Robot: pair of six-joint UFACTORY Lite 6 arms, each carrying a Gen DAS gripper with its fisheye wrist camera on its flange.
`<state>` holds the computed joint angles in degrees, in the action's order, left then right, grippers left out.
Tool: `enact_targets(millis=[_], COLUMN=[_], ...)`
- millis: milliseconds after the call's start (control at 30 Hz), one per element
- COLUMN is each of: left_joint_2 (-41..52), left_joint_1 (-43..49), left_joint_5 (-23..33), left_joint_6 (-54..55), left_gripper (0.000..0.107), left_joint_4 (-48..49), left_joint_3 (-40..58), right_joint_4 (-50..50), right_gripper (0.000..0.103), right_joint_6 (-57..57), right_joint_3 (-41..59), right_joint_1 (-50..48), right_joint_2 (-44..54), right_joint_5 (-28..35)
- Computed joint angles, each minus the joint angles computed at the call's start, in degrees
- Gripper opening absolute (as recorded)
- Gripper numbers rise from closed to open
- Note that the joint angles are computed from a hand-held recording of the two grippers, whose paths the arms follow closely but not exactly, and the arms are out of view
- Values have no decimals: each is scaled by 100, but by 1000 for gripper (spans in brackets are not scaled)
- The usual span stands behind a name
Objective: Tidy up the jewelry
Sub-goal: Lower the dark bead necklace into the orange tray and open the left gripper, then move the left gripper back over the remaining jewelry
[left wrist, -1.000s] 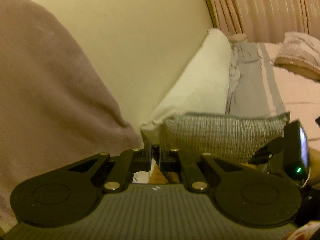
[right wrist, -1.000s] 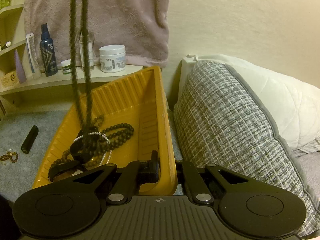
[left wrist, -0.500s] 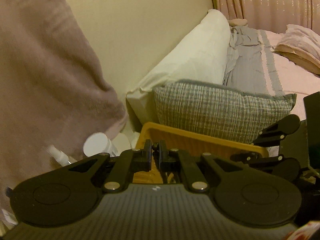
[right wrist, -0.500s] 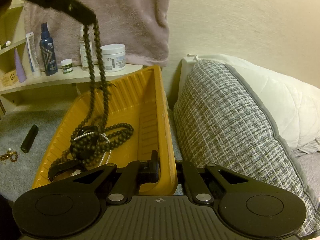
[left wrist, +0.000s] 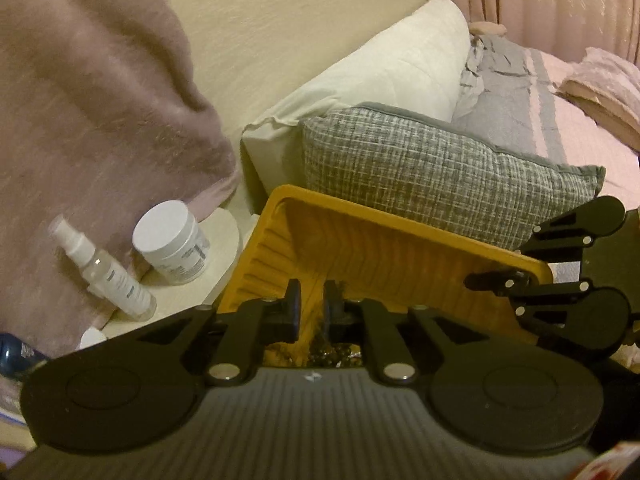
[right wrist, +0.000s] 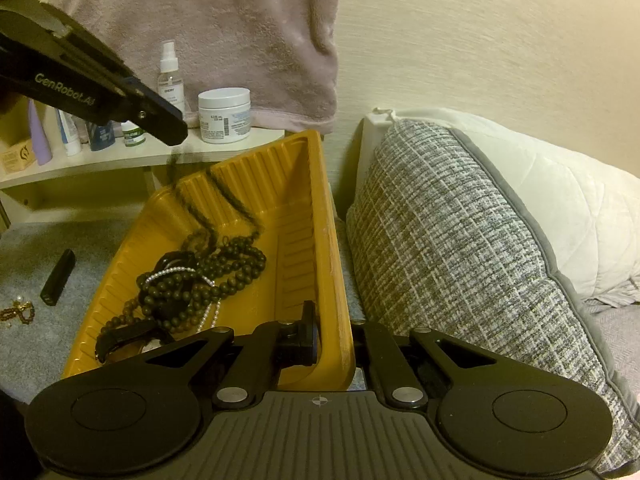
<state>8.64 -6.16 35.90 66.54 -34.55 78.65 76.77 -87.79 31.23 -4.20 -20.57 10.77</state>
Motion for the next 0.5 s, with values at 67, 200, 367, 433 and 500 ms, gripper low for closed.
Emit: enact_targets(millis=[67,200,367,433,500], left_joint_2=[-179,-679,-1320,-1507,-1653], left_joint_1=[165,755,1735,2254,2738], left_joint_5=[-10,94,151,236,214], left_joint_6=[136,509,934,1174,1420], left_gripper=[12,17,20,20,20], left_joint_4=[-169,-671,-1214,-1489,-1683], left_joint_3=[-130,-510,-1160,-1421,-1674], right_joint_4=[15,205,218,239,236], right_gripper=[4,4,4,4,4], right_joint_6=[-14,-210,-231,-252,-247], right_joint_3=[1,-45,-68,-81,-78], right_joint_1=[-6,-22,-23,-18,-22], right_joint_2=[4,-21,-47,-60,-58], right_joint_5=[8,-1,3,-3,-1])
